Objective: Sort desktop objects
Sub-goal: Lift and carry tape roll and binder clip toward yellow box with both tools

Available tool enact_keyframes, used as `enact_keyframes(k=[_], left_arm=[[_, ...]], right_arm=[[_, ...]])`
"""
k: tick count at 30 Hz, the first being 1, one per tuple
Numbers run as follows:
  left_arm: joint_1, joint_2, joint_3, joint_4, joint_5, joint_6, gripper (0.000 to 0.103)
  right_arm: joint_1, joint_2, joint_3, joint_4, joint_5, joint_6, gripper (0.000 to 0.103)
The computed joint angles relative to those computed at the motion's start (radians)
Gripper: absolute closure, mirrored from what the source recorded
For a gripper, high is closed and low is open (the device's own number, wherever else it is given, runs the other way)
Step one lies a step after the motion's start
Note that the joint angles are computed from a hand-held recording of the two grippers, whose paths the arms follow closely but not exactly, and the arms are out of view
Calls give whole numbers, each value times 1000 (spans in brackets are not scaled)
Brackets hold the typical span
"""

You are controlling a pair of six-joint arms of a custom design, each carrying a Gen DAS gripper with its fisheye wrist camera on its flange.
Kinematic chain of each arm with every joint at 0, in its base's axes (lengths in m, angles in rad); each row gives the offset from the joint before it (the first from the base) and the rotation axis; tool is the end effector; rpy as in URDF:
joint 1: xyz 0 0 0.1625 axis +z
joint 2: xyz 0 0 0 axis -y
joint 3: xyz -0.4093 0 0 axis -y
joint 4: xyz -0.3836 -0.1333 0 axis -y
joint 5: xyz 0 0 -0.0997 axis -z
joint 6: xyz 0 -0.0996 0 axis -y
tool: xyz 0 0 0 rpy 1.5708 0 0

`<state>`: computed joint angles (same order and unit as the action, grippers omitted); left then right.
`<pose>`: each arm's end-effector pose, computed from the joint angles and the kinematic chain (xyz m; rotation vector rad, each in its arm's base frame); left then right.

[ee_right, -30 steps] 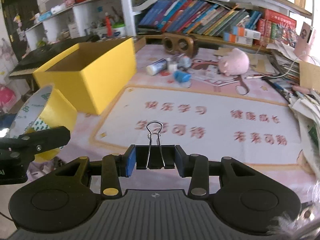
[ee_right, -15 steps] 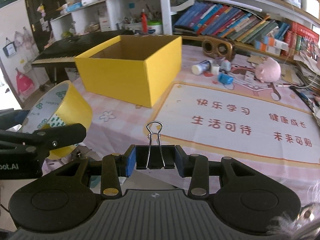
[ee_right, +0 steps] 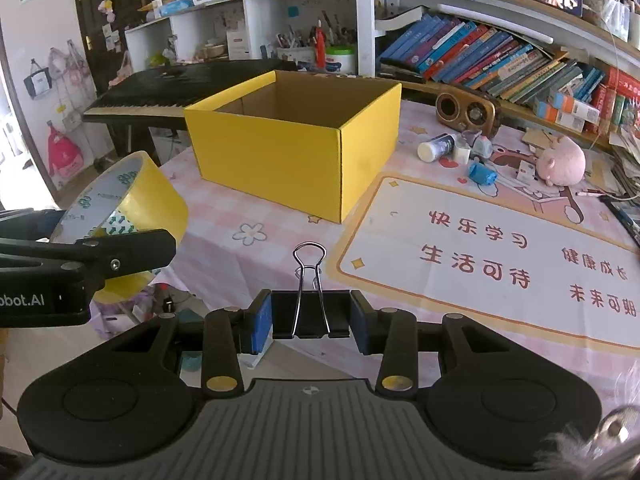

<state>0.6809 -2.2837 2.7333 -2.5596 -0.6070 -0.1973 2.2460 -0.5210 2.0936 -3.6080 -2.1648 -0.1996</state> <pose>-0.0142 -0.2883 0.3078 0.4707 2.2894 -1.1728 0.3608 -0.3265 -0.0465 0.9190 -2.4040 0.7752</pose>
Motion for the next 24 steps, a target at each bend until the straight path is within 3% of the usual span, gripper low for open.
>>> enact_keyframes(k=[17, 24], left_arm=[[37, -10, -15, -17, -1, 56, 16], [82, 55, -30, -101, -40, 115, 16]], right_arm=[[12, 23, -48, 35, 16, -2, 66], [9, 25, -66, 51, 10, -4, 65]])
